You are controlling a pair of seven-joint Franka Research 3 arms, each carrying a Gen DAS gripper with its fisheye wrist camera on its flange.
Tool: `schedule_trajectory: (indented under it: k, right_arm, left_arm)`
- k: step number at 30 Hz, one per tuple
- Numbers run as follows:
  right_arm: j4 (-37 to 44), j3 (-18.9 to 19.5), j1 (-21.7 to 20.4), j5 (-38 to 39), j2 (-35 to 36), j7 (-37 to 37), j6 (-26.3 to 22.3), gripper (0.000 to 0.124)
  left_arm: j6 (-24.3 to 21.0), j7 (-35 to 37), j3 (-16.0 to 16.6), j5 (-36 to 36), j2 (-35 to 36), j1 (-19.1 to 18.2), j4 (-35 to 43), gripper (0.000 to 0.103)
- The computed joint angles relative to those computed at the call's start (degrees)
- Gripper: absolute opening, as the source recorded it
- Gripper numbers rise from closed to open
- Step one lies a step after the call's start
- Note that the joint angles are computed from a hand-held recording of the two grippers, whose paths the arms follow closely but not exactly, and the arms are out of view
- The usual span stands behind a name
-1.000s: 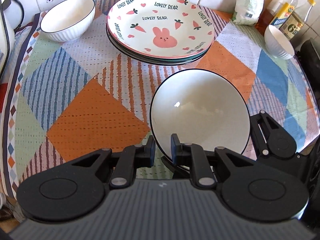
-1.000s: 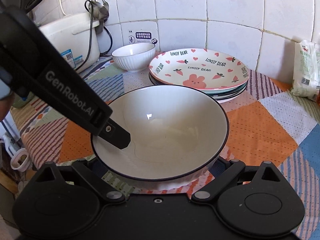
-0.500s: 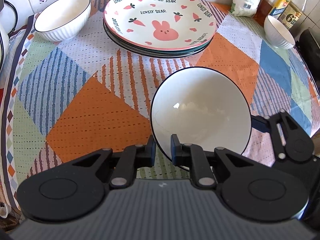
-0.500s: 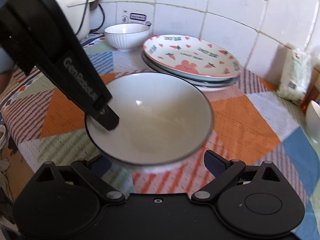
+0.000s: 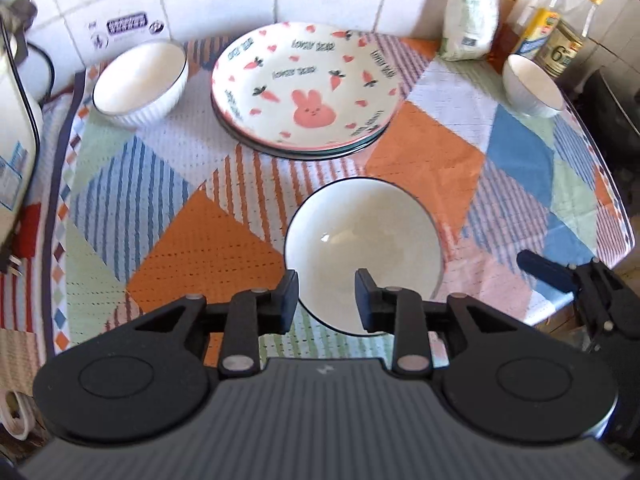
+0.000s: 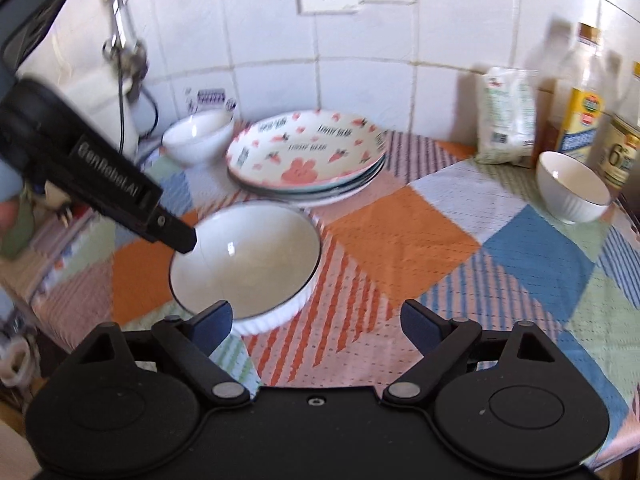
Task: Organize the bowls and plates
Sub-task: 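Lower the large white bowl onto the cloth and open the left gripper, then move the left tool to the small white bowl beside the bottles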
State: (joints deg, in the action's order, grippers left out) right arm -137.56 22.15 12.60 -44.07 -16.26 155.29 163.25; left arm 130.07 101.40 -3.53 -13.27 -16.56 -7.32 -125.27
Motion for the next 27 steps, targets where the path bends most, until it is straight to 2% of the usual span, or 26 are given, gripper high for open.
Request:
schedule_trajectory:
  k: [3, 6, 15, 18, 20, 23, 25, 27]
  right_arm:
    - [-1.29, 1.07, -2.06, -0.47, -3.46, 4.86, 0.47, 0.090]
    - [-2.30, 0.40, -2.51, 3.15, -6.39, 4.89, 0.01, 0.087]
    - [-6.31, -6.20, -2.75, 16.54, -13.27, -5.45, 3.95, 0.085]
    - [-6.09, -9.35, -2.60, 20.30, -13.45, -10.42, 3.02, 0.085]
    - [-6.40, -14.09, -0.07, 24.53, -12.96, -15.81, 4.05, 0.083]
    - [-6.91, -18.69, 1.41, 28.68, -12.46, -21.97, 5.65, 0.083]
    - [-6.52, -22.13, 3.06, 31.57, -11.74, -26.85, 5.21, 0.083]
    - [-6.37, -23.23, 1.92, 33.00, -10.78, -29.37, 6.01, 0.083]
  left_arm:
    - [-1.25, -0.96, -0.62, 0.15, -0.75, -0.48, 1.21, 0.030]
    - [-1.93, -2.17, -1.19, 0.04, -1.34, -1.27, 2.32, 0.030]
    - [-0.85, -8.08, -3.89, 0.69, -0.05, -4.15, 6.47, 0.031]
    - [-0.08, -11.10, -5.38, 2.35, 2.40, -5.12, 8.94, 0.031]
    - [-0.35, -13.99, -6.79, 4.79, 4.85, -5.56, 11.54, 0.031]
    - [0.29, -19.24, -8.85, 9.17, 8.51, -6.35, 15.23, 0.031]
    - [2.44, -24.02, -9.91, 11.96, 10.27, -6.87, 16.48, 0.031]
    - [3.54, -27.46, -10.81, 15.56, 12.54, -7.58, 18.40, 0.031]
